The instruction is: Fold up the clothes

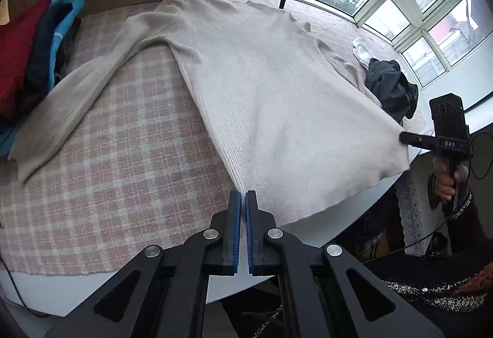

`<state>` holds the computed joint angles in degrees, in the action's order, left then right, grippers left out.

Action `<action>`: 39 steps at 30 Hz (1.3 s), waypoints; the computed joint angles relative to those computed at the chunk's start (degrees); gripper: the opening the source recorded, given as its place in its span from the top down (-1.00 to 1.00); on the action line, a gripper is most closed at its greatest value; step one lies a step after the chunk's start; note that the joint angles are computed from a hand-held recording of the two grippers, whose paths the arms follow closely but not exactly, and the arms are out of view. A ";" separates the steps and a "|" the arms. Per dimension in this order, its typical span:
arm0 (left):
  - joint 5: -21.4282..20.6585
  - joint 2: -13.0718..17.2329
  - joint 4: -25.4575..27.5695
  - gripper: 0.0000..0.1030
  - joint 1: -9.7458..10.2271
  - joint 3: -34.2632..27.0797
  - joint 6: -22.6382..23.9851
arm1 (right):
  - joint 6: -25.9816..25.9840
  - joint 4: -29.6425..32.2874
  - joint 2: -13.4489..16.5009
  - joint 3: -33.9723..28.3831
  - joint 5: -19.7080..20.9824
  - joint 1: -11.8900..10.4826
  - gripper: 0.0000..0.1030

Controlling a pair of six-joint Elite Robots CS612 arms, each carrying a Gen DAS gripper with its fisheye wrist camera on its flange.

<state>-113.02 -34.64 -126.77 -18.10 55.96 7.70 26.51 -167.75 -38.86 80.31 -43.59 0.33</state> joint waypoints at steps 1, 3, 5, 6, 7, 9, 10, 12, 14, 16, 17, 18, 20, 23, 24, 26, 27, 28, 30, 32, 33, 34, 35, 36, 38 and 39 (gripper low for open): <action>-0.18 -0.38 0.75 1.00 -0.01 0.38 0.80 | 3.71 -2.94 -0.16 1.26 0.80 -0.70 0.93; 0.31 -0.37 2.11 1.00 -0.25 0.74 1.39 | 5.52 -1.63 -0.15 2.62 -3.64 -0.50 0.93; 1.17 0.81 3.77 1.00 -0.37 0.15 0.19 | 3.73 6.04 -0.13 2.37 -7.30 -0.28 0.93; 1.55 1.82 5.01 1.00 -0.36 -0.69 -0.78 | 2.89 9.07 0.63 1.69 -7.88 -0.03 0.93; 1.82 2.84 6.34 1.00 -0.33 -1.60 -1.67 | 2.15 13.06 1.29 0.78 -8.98 0.27 0.92; 0.58 4.57 9.46 1.00 -0.19 -3.45 -1.77 | 1.87 16.17 2.07 0.01 -10.50 0.58 0.92; 0.90 5.10 9.78 1.00 -0.35 -3.89 -2.72 | 1.77 16.12 2.33 -0.04 -10.90 0.64 0.92; -0.16 6.12 10.67 1.00 -0.76 -4.93 -3.49 | 0.67 16.08 2.21 -0.20 -11.96 0.81 0.92; -1.37 6.92 11.03 0.84 -1.31 -5.78 -3.79 | -0.98 16.83 2.10 -0.70 -12.36 0.93 0.92; -2.61 7.64 11.12 0.64 -1.89 -6.61 -4.39 | -2.78 18.91 2.31 -2.02 -13.48 1.47 0.91; -3.07 8.01 11.21 0.59 -2.19 -7.05 -4.61 | -3.43 19.86 2.53 -2.67 -13.95 1.70 0.90; -2.26 8.33 11.65 0.59 -2.60 -7.58 -4.18 | -4.07 20.81 2.76 -3.33 -14.41 1.92 0.89; -0.82 8.80 12.35 0.63 -3.28 -8.42 -4.01 | -5.26 22.03 2.87 -3.75 -14.51 2.02 0.89; 1.08 8.54 10.11 0.87 -3.92 -7.77 -3.26 | -7.05 23.24 2.88 -4.04 -15.46 2.22 0.89; 1.86 8.41 9.51 0.90 -4.12 -7.44 -2.90 | -7.62 23.38 2.93 -4.17 -16.27 2.36 0.89; 1.13 8.11 9.22 0.91 -4.03 -7.10 -2.49 | -8.51 23.74 3.23 -4.58 -16.27 2.51 0.89; 0.71 7.88 9.25 0.91 -3.93 -6.98 -2.19 | -8.26 23.50 3.47 -4.98 -16.17 2.69 0.92; 0.02 7.32 8.63 0.91 -3.61 -6.49 -2.20 | -8.00 23.23 3.70 -5.37 -16.06 2.86 0.92; 0.00 5.23 6.32 0.91 -2.78 -4.53 -2.84 | -7.64 21.02 2.89 -4.85 -15.32 2.90 0.92; 1.92 2.14 2.66 0.91 -1.90 -1.34 -2.55 | -7.35 18.95 2.26 -4.35 -14.46 3.02 0.92; 2.15 1.04 1.49 0.91 -1.28 -0.29 -2.96 | -7.24 17.99 2.02 -4.09 -13.98 3.12 0.93; 2.36 0.54 1.17 0.91 -0.64 0.02 -3.65 | -7.12 17.01 1.79 -3.85 -13.49 3.21 0.93; 3.04 0.32 1.21 0.91 -0.19 0.36 -3.95 | -6.96 15.96 1.57 -3.59 -13.01 3.31 0.93; 3.84 0.41 1.71 0.91 0.02 0.51 -4.08 | -7.01 15.44 1.37 -3.49 -12.57 3.42 0.93; 4.65 1.91 4.12 0.91 0.14 -0.47 -4.49 | -9.41 20.62 2.60 -5.32 -15.01 4.47 0.93; 5.13 3.30 6.11 0.91 -0.01 -2.04 -4.56 | -9.97 23.63 3.23 -6.40 -17.02 5.00 0.93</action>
<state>-107.89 -31.34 -120.66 -18.11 53.92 3.15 16.55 -144.11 -35.63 73.91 -60.61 5.32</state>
